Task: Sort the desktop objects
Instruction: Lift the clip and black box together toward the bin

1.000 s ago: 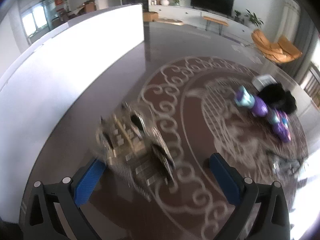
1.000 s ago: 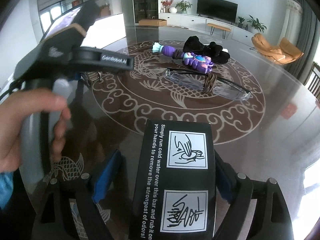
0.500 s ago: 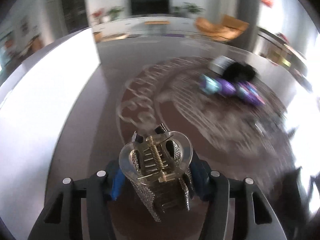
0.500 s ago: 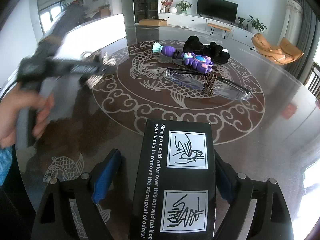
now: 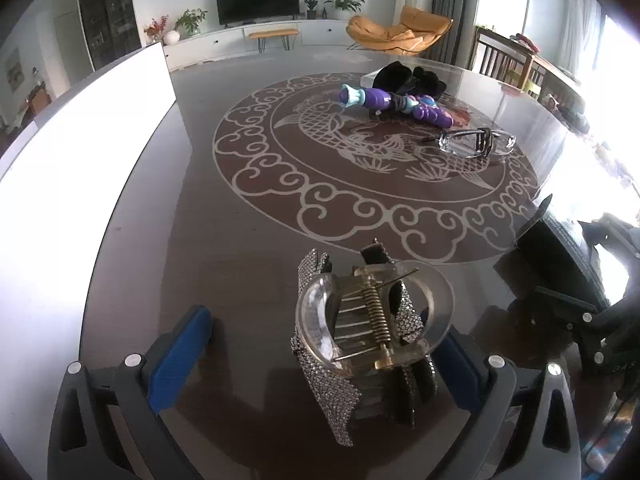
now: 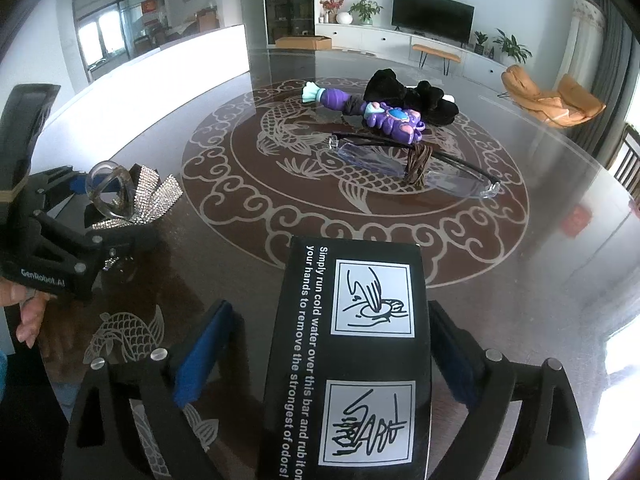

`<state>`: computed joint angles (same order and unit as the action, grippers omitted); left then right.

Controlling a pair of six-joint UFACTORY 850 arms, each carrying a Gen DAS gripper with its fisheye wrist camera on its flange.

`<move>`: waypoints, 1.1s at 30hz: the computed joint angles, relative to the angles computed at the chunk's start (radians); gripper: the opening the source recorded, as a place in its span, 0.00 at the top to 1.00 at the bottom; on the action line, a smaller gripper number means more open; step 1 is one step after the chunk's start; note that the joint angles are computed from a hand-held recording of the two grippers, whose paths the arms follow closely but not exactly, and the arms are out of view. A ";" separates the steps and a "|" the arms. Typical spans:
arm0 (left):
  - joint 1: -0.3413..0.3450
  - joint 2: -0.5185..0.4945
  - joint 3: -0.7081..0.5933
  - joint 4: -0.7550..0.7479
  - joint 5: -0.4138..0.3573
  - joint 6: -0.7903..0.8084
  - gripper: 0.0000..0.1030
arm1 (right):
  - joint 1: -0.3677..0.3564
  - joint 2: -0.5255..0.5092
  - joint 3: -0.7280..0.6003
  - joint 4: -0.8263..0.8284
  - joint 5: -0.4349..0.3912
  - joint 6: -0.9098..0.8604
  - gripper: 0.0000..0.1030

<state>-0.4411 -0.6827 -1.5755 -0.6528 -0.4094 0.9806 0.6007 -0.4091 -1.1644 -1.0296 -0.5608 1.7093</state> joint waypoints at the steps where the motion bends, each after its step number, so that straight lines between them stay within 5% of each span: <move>1: 0.002 0.008 0.014 -0.014 0.004 0.014 0.00 | 0.001 0.000 0.000 0.001 -0.003 -0.001 0.08; 33: -0.001 -0.008 -0.008 0.014 0.008 -0.035 0.00 | -0.002 -0.004 -0.005 0.025 -0.015 -0.012 0.01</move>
